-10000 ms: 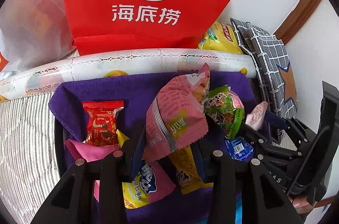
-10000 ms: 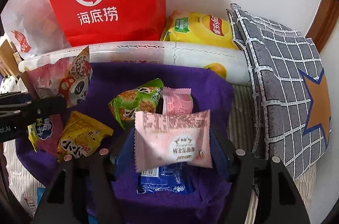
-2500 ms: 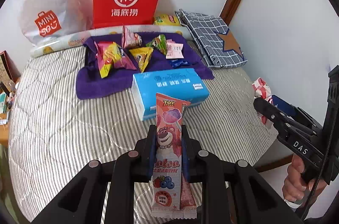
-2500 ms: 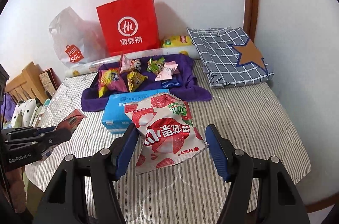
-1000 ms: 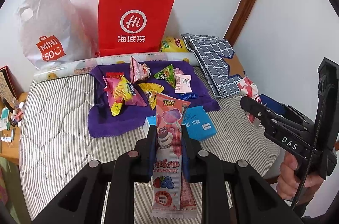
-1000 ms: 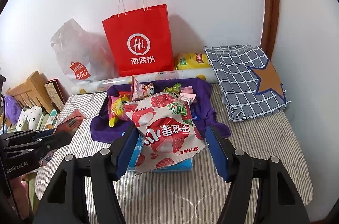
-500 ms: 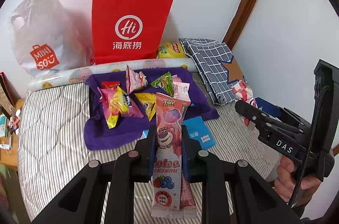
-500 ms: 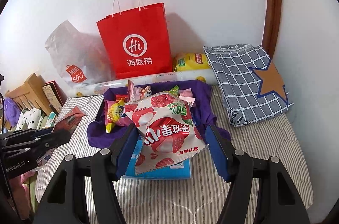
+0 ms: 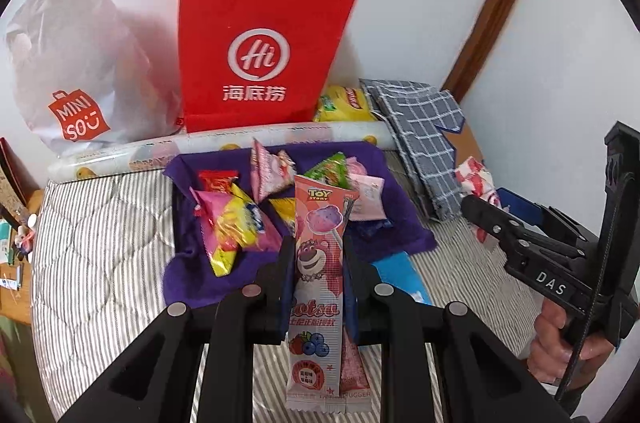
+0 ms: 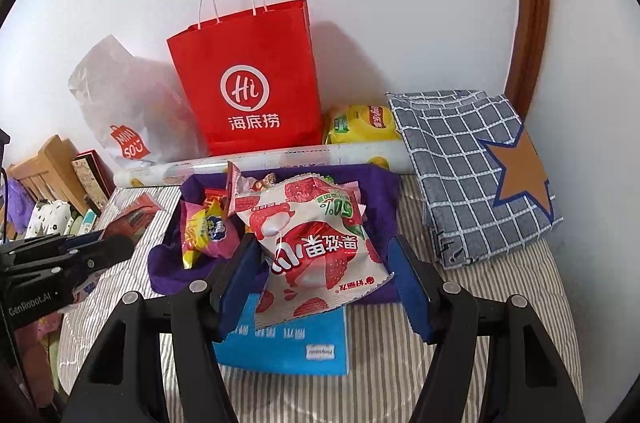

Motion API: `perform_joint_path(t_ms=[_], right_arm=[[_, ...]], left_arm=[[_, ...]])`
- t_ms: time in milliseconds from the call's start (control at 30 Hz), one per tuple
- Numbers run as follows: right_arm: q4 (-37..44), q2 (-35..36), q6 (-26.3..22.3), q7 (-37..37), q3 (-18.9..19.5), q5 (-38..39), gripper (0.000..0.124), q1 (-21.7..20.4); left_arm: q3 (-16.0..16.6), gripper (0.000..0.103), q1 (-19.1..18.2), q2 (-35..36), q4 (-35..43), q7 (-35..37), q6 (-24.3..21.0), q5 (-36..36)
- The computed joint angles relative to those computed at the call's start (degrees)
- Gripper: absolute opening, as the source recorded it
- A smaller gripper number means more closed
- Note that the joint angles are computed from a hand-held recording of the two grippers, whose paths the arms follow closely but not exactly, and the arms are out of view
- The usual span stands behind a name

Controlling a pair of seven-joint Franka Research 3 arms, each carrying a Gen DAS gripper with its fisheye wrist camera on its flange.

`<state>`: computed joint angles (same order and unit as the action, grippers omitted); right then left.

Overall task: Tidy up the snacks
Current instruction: 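Carry the strawberry bag and Lotso packet over the purple towel with both tools, then lower both packets onto the purple towel and open both tools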

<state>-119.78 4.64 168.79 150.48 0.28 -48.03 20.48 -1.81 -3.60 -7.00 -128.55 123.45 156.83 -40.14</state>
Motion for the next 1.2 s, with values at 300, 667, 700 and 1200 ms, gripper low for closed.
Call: perform_joint_path(t_ms=[300,667,700,1200], right_arm=[[8.8,7.8,-0.6,-10.4,-2.4,8.6,0.065,1.5],[16.1,15.0,-1.0,-21.7,-6.6,19.7,0.065,4.8],[16.6,15.6,-1.1,-22.5,-7.0,20.7,0.065,5.1],[29.0,26.9,-6.0,-38.3,-6.6,37.1,0.065,3.9]], left_arm=[[-1.8,0.020,3.7,7.4,7.0,-3.5,-0.3,2.2],[-5.9,0.020,7.5,14.3,13.8,-6.0,-0.1,6.1],[-6.2,0.020,7.8,14.9,14.4,-6.3,-0.2,6.4],[-10.9,0.020,12.1,26.5,26.3,-12.3,-4.9,11.3]])
